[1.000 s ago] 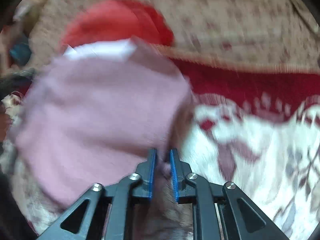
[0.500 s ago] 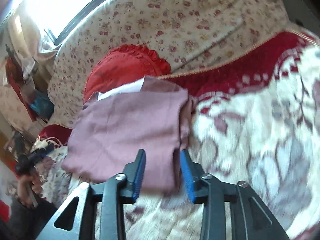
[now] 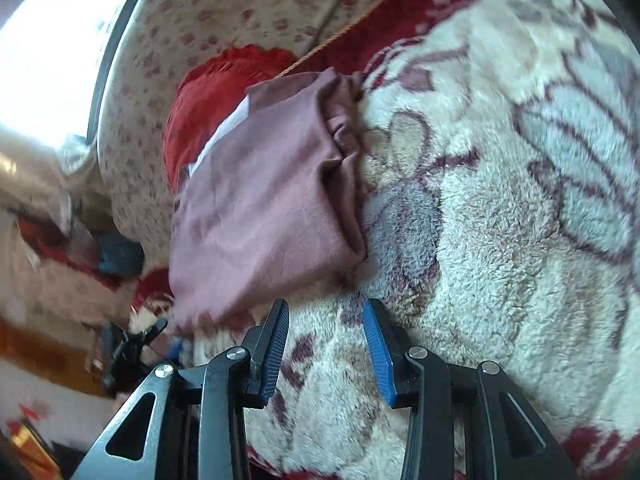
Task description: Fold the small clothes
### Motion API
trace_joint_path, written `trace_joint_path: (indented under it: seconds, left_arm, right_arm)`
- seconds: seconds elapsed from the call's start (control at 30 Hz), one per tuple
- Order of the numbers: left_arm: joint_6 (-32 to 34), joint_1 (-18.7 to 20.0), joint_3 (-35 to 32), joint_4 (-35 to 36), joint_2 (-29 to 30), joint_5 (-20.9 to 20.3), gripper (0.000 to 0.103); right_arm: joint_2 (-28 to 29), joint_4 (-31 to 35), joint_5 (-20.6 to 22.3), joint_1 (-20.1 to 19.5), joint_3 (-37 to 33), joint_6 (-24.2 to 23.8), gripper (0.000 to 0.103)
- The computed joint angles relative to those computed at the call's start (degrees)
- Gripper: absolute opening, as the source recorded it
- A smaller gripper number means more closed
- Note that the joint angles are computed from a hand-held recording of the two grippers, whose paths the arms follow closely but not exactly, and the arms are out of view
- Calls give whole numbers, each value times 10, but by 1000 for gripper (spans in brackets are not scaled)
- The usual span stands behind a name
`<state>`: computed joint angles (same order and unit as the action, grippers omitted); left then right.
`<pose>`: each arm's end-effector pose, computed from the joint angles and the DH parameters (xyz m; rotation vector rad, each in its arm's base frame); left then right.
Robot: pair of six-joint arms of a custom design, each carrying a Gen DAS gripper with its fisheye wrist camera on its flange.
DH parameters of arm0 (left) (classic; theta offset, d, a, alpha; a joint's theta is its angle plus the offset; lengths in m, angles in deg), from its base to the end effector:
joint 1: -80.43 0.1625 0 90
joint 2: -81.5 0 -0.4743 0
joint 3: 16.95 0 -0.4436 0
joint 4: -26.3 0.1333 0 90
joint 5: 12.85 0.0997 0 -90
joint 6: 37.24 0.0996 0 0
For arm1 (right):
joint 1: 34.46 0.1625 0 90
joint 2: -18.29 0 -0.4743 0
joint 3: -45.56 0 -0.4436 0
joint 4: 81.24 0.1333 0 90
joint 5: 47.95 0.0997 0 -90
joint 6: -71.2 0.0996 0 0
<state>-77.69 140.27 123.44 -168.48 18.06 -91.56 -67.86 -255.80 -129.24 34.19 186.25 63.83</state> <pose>-0.0920 -0.4624 0.1148 0.3334 -2.9050 0.7580 -0.0164 -0.4496 0.2390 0.3055 2.9973 -0.8393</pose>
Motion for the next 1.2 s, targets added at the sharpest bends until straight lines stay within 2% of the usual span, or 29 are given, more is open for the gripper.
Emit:
trace_joint_path:
  seconds: [0.13,0.23,0.27,0.4,0.63,0.77,1.0,1.2]
  left_arm:
    - [22,8,-1,-58,12,-45,74]
    - [41,11,-6,-75,22,-86,74]
    - [47,10,-9,-71,23,-88,74]
    - [40,1,-13,-43,21,-44,74]
    - [54,-9,-13,-43,26,-5,73]
    - [64,-16,-19,-42,34,13,73]
    - [78,-21,-17,-34,34,33,72]
    - [91,-30,-17,-29,38,57,70]
  right_arm:
    - [9,-11,-3,4,-4,3,37]
    - [13,-16,-4,6,-5,2,39]
    - [14,-17,-3,5,-6,2,39]
    - [10,-16,19,-7,-2,8,39]
    - [2,-23,85,-43,5,52,39]
    - [16,-38,106,-44,-1,67,39]
    - [49,-99,98,-29,-12,103,39]
    - [60,-97,67,-5,-20,66,38]
